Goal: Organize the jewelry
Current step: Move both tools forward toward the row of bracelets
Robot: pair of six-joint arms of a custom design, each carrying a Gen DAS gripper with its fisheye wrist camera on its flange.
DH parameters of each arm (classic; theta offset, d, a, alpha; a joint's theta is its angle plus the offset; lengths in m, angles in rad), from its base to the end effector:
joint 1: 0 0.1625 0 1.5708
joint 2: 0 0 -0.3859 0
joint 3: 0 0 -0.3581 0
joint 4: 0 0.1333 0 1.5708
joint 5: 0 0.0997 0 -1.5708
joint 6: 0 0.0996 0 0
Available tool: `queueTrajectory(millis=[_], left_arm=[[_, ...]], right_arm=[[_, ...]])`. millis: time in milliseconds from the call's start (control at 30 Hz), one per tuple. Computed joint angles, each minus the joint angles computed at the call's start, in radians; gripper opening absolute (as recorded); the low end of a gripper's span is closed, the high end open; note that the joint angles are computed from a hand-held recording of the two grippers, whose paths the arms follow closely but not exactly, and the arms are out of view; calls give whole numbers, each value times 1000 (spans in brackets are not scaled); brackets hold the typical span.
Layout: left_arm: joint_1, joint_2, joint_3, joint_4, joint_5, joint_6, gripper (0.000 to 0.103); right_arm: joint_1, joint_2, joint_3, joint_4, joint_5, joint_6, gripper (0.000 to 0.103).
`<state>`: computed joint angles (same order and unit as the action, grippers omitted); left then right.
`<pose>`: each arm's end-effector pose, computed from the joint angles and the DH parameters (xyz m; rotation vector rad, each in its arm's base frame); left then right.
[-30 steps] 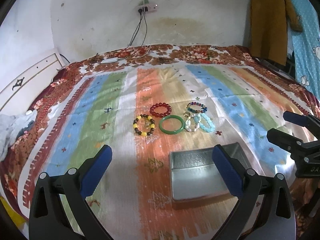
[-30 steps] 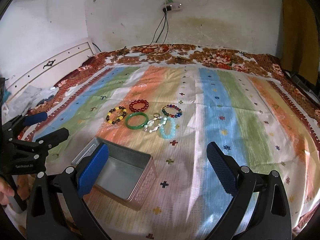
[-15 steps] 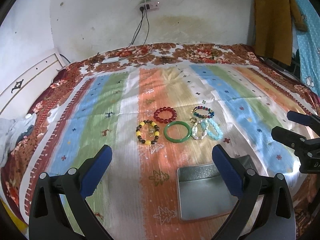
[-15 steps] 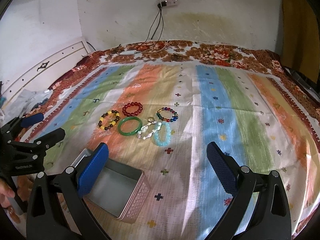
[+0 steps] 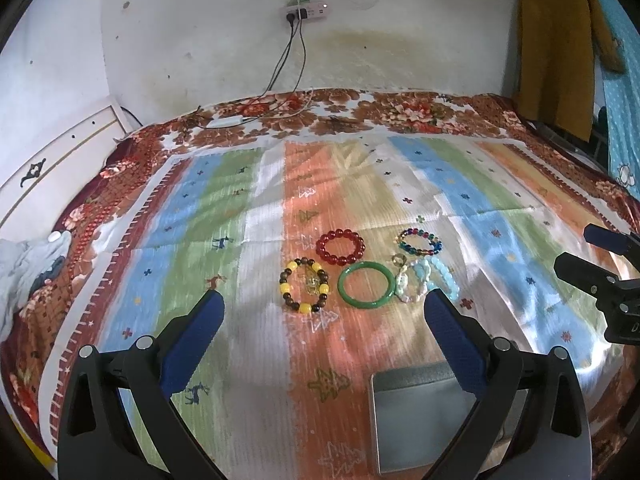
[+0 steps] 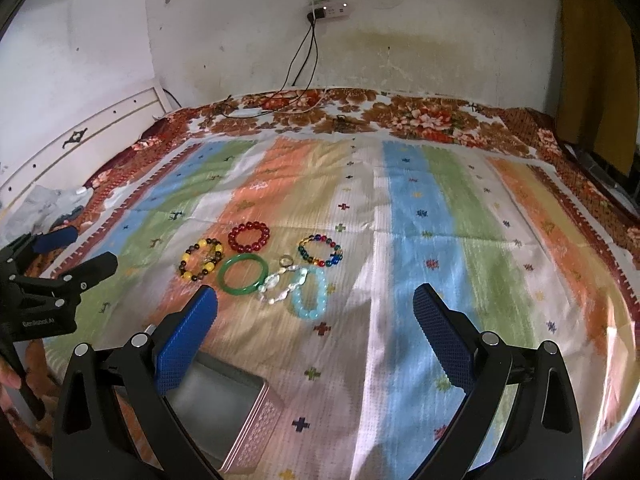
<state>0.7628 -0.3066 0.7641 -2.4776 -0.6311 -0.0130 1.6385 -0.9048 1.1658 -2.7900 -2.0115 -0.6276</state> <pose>-0.4339 -0.7104 0.1112 0.6383 2.2032 -0.9391 0.1390 -0.7076 0.4033 0.5288 -2.2403 1.0000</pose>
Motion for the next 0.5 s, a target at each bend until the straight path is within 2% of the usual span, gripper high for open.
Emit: queueTrajectory(millis=[333,500], left_arm=[[31,69,-162,104,0,-24,98],[49,111,-264,169,-6,-43,98]], right_arm=[[2,80,-125,56,-52,-19,99],[-3,107,-180,112,-57,5,99]])
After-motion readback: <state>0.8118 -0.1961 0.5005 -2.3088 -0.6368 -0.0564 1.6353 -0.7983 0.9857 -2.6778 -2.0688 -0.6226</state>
